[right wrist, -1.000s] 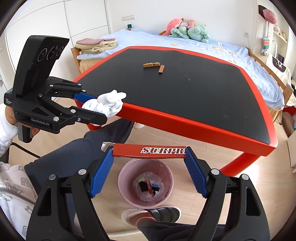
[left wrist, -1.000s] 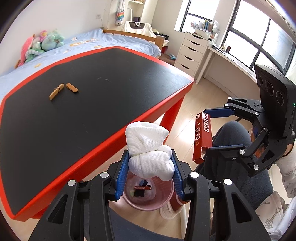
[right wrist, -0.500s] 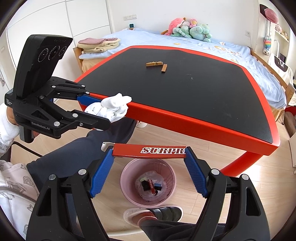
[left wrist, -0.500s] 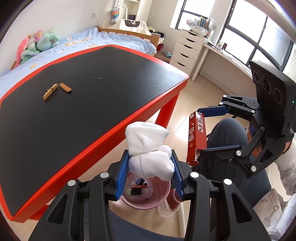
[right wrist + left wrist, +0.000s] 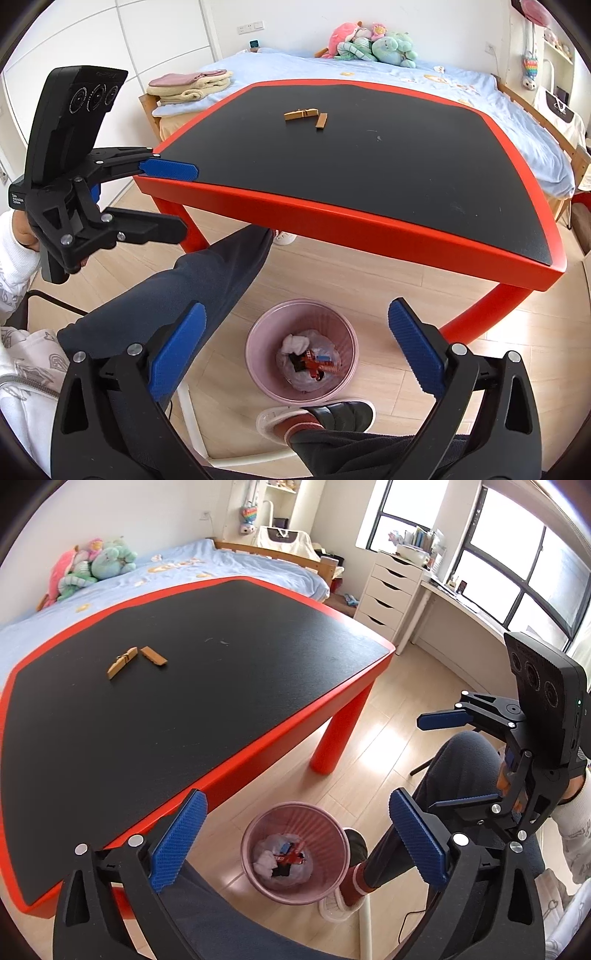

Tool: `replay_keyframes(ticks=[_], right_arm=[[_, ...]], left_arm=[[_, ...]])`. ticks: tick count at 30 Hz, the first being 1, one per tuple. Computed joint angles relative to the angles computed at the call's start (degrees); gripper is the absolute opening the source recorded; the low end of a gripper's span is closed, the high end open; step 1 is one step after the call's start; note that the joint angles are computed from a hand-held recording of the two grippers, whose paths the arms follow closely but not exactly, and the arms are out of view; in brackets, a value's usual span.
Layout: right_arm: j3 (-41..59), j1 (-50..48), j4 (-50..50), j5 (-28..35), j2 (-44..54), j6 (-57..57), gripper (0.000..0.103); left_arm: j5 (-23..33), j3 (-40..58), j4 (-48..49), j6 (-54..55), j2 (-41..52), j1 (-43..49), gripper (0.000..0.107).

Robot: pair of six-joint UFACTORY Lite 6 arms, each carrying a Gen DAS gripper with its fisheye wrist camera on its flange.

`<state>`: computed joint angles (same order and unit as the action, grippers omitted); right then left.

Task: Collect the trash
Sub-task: 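Carry the box and cloth over the pink wastebasket and open both tools, then move both open tools back over the table toward the wooden pieces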

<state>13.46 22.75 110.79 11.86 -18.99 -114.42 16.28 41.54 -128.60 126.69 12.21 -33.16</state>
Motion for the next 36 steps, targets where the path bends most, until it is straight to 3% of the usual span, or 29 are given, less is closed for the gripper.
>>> replay_keyframes(ticks=[6, 19, 28, 36], right_arm=[[0.14, 0.96, 6.70, -0.88, 1.20, -5.80, 0.098], [3.36, 0.26, 5.37, -1.58, 3.48, -3.28, 0.099], [15.45, 2.06, 2.71, -3.74, 13.33, -0.56, 0.099], [32.33, 1.99, -13.24, -5.24, 27.39, 13.98, 0.099]], left_arm=[[-1.01, -0.29, -1.47, 0.86, -0.20, -0.23, 0.095], [-0.83, -0.74, 0.39, -1.12, -1.11, 3.34, 0.095], [-1.18, 4.66, 9.78, -6.33, 1.37, 12.23, 0.095], [-1.67, 16.10, 20.34, -13.11, 9.32, 17.44, 0.095]])
